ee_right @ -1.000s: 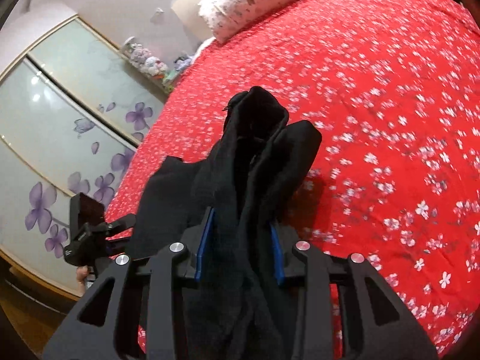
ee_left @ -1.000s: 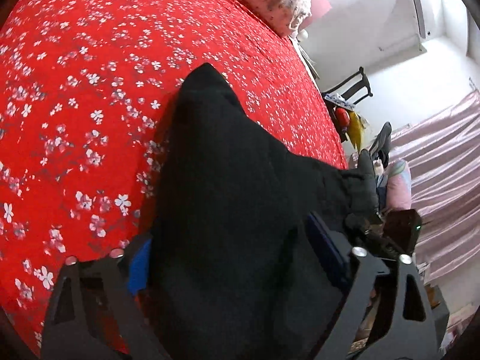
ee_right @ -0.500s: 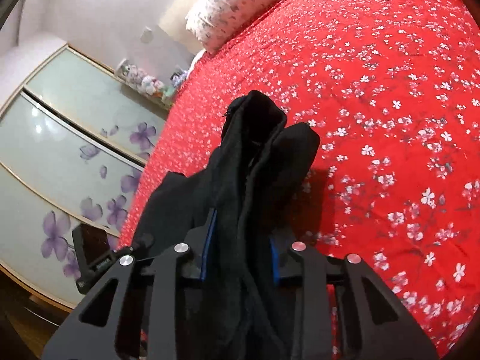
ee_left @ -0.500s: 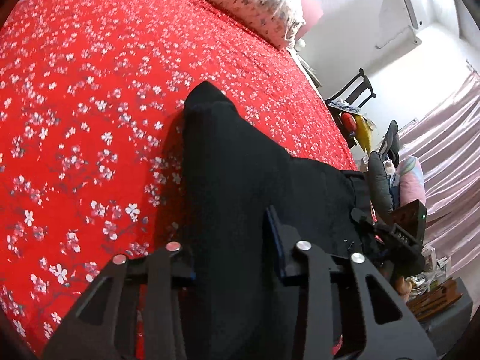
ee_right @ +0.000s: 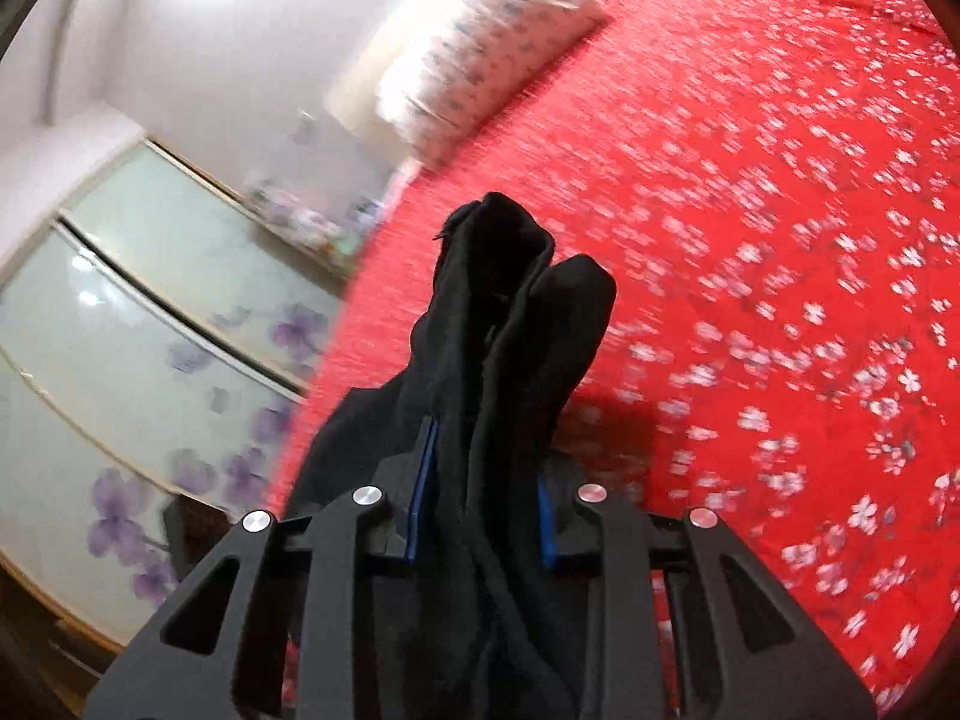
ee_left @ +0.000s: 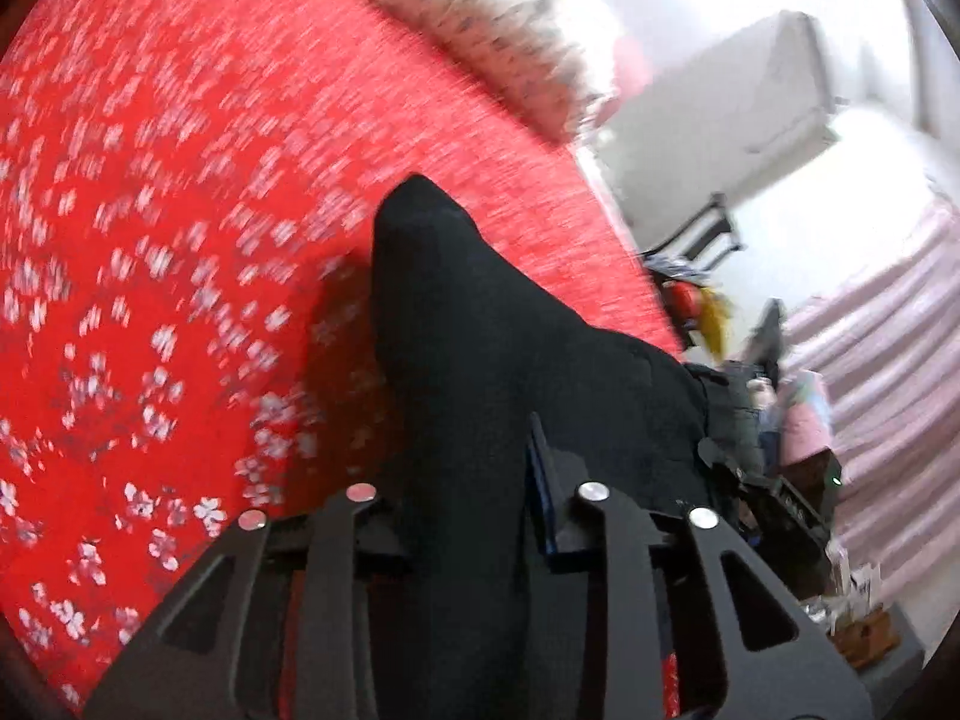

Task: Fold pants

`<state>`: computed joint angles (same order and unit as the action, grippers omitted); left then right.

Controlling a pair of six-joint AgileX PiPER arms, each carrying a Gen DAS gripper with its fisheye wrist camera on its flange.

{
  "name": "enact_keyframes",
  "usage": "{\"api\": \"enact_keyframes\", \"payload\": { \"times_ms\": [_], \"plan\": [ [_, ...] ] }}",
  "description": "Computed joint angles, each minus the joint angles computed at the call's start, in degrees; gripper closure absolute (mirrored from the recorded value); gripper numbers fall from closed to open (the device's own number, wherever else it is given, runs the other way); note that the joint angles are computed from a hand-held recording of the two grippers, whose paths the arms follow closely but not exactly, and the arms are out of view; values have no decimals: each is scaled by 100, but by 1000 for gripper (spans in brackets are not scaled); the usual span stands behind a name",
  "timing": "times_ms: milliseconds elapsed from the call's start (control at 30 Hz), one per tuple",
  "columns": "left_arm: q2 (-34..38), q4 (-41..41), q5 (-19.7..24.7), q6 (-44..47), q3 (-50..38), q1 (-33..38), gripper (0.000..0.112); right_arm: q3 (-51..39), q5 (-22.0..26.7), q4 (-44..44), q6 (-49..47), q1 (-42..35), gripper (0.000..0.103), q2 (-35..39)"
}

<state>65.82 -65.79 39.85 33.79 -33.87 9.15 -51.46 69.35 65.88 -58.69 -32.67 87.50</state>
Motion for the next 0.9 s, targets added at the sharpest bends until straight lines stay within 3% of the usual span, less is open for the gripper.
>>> {"api": "enact_keyframes", "payload": {
  "times_ms": [67,100,167,200,267,367,433,467,500,567,600,733,800,900],
  "plan": [
    [103,-155,15,96,69,122,72,63,-785,-478,333,355,68,-99],
    [48,-156,49,79,82,179,69,59,-873,-534,389,382,64,-107],
    [-401,177,-246,-369,145,247,52,-89,-775,-694,718,327,60,-47],
    [-674,499,-498,-756,178,209,36,-84,-802,-739,803,304,59,-94],
    [-1412,1274,-1021,-1555,282,72,34,66,-1113,-884,975,289,59,-448],
    [-2070,1364,-854,-1330,296,-44,32,501,-2117,-1079,1121,404,55,-1390],
    [-2170,857,-431,-638,285,-33,25,666,-1901,-654,535,161,52,-1848],
    [-2155,766,-286,-467,263,-250,22,648,-1449,-426,248,27,47,-1883],
    [-2120,857,-328,-526,250,-515,22,583,-876,-322,43,-109,38,-1833],
    [-1930,1434,-649,-1069,168,-1285,22,543,-131,-343,-66,-103,36,-1754],
    [-1796,1688,-777,-1320,140,-1541,21,546,-102,-499,61,50,36,-1740],
    [-920,2405,-921,-2172,1,-2117,15,383,-769,-1348,1106,731,35,-1059],
    [-452,2753,-1096,-2418,-177,-2364,15,421,-693,-1037,888,510,35,-776],
    [-379,3156,-1335,-2887,-218,-2620,11,319,-244,-703,862,127,35,-408]
  ]
}}
